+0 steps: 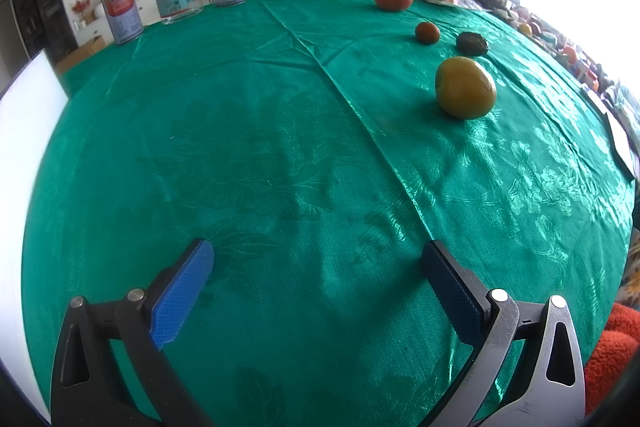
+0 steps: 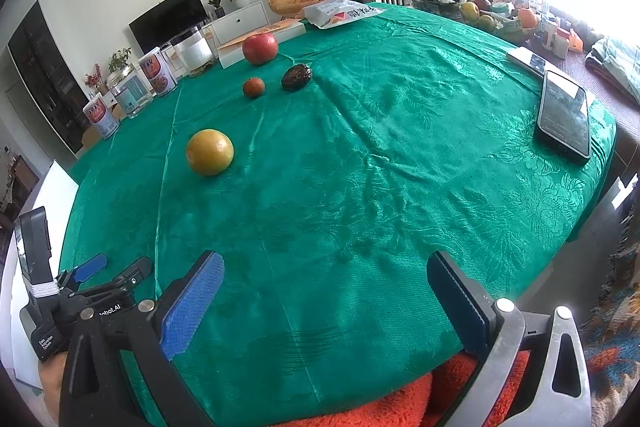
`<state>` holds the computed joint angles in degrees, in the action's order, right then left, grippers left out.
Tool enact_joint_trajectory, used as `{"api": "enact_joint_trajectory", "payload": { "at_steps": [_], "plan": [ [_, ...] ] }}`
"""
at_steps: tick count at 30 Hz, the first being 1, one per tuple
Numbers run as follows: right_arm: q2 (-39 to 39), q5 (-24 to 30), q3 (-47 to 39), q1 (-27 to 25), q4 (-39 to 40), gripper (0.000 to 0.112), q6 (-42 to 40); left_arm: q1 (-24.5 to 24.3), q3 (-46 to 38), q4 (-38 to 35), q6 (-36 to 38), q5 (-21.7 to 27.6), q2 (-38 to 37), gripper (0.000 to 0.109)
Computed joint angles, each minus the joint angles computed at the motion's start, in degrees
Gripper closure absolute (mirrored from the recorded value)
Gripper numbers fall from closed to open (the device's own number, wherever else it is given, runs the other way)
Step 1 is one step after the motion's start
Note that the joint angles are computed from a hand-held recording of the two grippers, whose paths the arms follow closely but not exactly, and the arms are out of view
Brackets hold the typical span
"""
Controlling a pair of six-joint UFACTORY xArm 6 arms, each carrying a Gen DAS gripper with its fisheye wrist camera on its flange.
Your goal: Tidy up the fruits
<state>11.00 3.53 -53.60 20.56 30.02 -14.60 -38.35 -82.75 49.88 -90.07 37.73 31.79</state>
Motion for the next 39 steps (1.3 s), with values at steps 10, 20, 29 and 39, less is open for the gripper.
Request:
{"api": "enact_joint_trajectory", "payload": {
  "at_steps": [10,20,29,39],
  "plan": [
    [-0.1,0.4,-0.2,0.1,3.6,0.011,-3.0,0.0,-0.2,-0.1,0.1,0.1,0.1,0.006],
    [0.4,0.9,-0.7,0.2,4.9,0.011,-4.2,0.0,-0.1,-0.1,0.0,0.1,0.1,0.006],
    [0.3,1.0,-0.7,0.2,4.8,0.011,-4.1,0.0,-0.2,-0.1,0.1,0.2,0.1,0.006],
    [0.7,1.3,-1.1,0.5,8.5,0.011,-7.2,0.9,-0.6,-0.3,2.4,-4.5,-0.1,0.008]
  ]
}}
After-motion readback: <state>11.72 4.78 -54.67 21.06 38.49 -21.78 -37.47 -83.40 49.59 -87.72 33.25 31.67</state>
